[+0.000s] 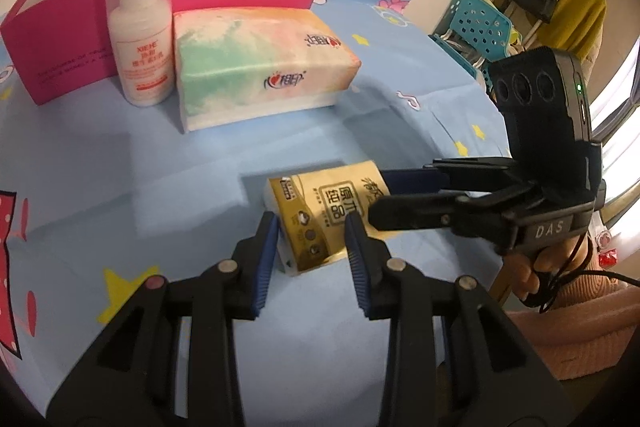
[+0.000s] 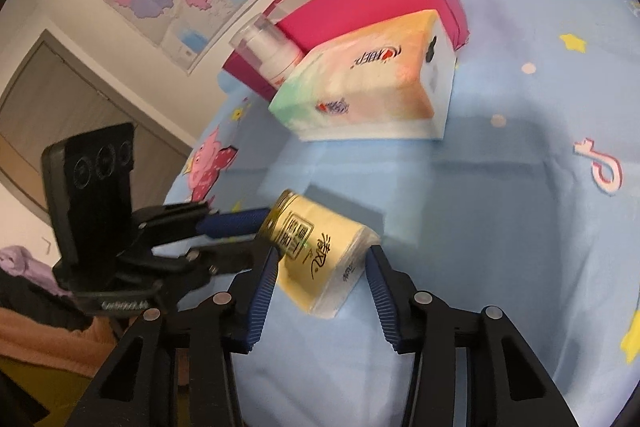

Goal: Organize soft objects
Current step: 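Move the right gripper back and grasp the yellow tissue pack, then lift the yellow tissue pack and carry it toward the pink box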

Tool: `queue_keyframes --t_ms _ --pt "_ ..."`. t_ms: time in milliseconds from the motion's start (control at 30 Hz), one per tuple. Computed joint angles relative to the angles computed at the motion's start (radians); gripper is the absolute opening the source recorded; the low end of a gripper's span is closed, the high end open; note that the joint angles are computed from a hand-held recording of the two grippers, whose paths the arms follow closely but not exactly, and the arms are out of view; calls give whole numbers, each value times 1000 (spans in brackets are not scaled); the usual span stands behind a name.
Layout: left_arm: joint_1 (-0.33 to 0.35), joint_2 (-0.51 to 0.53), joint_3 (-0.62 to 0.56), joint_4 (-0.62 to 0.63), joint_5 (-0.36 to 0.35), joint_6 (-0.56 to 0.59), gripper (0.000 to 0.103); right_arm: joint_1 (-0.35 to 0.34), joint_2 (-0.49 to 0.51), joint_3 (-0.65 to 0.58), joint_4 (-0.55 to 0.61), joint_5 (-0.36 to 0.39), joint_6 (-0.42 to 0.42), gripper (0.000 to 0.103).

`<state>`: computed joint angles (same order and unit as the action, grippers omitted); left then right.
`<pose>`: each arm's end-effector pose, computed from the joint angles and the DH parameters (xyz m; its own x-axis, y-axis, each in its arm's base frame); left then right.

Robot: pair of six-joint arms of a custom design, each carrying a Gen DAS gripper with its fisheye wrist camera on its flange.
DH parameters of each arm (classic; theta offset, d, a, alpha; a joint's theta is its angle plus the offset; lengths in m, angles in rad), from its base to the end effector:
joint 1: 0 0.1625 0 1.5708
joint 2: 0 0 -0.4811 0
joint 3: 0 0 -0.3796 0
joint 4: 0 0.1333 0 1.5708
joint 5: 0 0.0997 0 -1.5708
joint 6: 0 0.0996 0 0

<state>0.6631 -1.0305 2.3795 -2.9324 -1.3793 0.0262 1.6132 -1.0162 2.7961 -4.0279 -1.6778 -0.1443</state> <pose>-0.2467 -0.3859 0.1083 -0.5853 0.7881 -0.1906 0.8036 0.5951 -0.0076 0.1359 -0.3088 0.1855 -0.9811 -0.0875 0.1725 -0.1759 0.7741 -0.6081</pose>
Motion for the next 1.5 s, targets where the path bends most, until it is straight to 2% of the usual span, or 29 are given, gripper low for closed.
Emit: queue_keyframes --t_ms 200,367,500,700,933,1033,1100,1233,1300,1500 --pt "3 -11 18 -10 -16 -23 37 -2 24 -1 -35 -4 1 47" --pt "7 -12 7 4 -25 -42 37 35 51 -8 -64 -59 5 47" --pt "2 -19 6 1 -22 -53 37 45 53 -9 -77 -66 9 45" --pt "-12 -33 10 -19 -12 -60 37 78 17 -27 -40 -88 1 44" --pt "-2 -13 -1 -15 8 -79 37 56 2 -68 40 -86 1 44" --pt "2 -10 3 -10 32 -80 37 67 9 -74 46 -120 7 45" --pt "16 -13 -1 -4 15 -78 37 56 8 -62 34 -95 -5 46" --pt "33 -6 -12 7 -35 -65 37 54 29 -58 7 -95 -12 46" --pt "32 -1 -16 8 -34 -65 37 63 49 -60 -20 -114 -10 44" --pt "22 -17 -14 8 -37 -68 37 70 22 -61 0 -116 -15 39"
